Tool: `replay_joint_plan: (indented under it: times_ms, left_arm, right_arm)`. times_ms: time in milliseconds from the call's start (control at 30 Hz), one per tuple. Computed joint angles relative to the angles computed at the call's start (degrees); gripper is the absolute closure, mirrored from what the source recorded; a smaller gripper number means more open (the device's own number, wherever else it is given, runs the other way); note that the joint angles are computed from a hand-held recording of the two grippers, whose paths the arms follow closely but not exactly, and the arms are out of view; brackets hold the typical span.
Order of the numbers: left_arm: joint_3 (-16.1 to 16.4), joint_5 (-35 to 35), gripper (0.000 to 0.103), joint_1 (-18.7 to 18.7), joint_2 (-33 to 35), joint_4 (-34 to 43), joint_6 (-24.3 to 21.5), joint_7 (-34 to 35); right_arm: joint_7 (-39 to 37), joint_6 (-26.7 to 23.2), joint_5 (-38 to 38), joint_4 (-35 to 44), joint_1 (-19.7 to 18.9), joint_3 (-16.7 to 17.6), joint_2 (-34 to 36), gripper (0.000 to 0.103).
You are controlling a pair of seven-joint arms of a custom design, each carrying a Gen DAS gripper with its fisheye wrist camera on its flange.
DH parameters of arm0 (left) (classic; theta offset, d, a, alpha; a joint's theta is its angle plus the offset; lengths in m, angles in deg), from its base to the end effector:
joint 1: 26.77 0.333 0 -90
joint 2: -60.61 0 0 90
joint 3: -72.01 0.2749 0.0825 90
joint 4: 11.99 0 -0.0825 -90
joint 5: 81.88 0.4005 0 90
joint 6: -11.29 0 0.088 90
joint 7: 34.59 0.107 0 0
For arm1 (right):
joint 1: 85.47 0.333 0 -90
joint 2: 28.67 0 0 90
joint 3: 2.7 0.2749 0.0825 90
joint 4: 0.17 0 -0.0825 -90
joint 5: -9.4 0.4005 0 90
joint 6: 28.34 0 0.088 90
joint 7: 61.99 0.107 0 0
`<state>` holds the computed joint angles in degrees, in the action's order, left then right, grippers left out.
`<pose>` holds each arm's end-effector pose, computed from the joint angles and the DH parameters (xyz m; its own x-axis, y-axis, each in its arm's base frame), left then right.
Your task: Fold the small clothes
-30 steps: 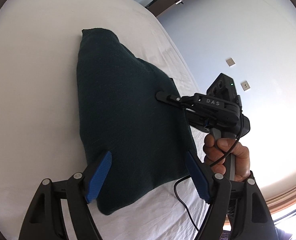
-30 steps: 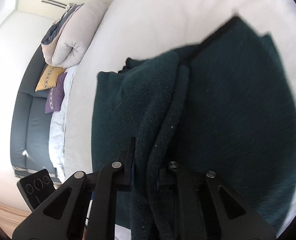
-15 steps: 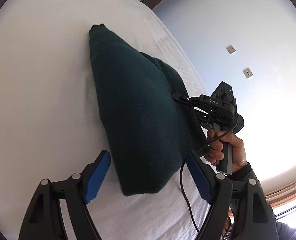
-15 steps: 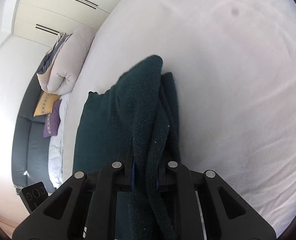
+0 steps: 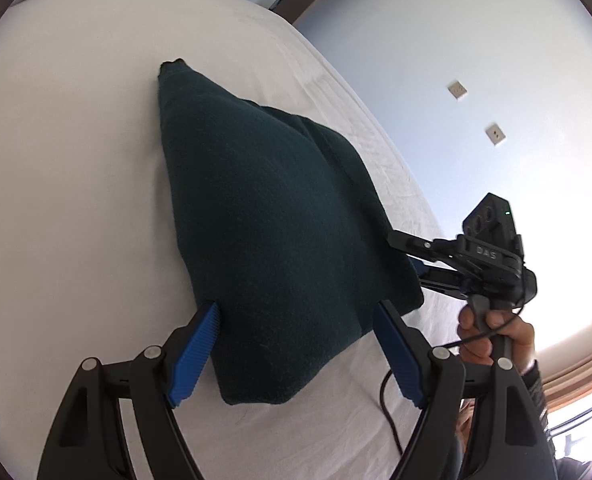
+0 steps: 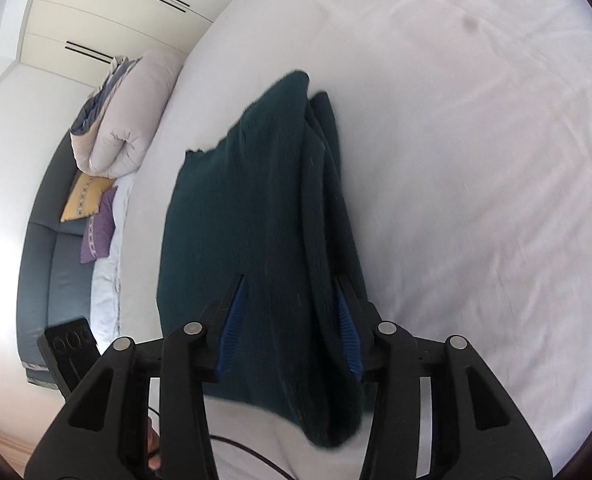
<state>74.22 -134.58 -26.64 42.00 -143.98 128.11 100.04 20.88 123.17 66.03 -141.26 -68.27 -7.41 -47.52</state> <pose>0.4951 -0.0237 0.4557 -0.4004 -0.6921 0.6006 -0.8878 0.1305 -0.4414 0.4880 0.0856 0.4145 -0.2154 -0.6829 -0.6980 -0.8412 0.4928 -0.2226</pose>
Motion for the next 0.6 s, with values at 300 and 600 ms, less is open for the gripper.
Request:
replay_joint_plan:
  times_ms: [300, 600]
  left_arm:
    - [-1.5, 4.1, 0.031, -1.1, -0.2, -1.8, 5.4, -0.2]
    - [-1.2, 7.6, 0.038, -0.4, 0.0, -2.7, 6.6, -1.4]
  right_arm:
    - [9.4, 2.0, -15.0, -8.9, -0.7, 1.9, -8.6, 0.092]
    - [-5.9, 7.8, -0.4, -8.2, 7.1, -7.2, -3.4, 0.096]
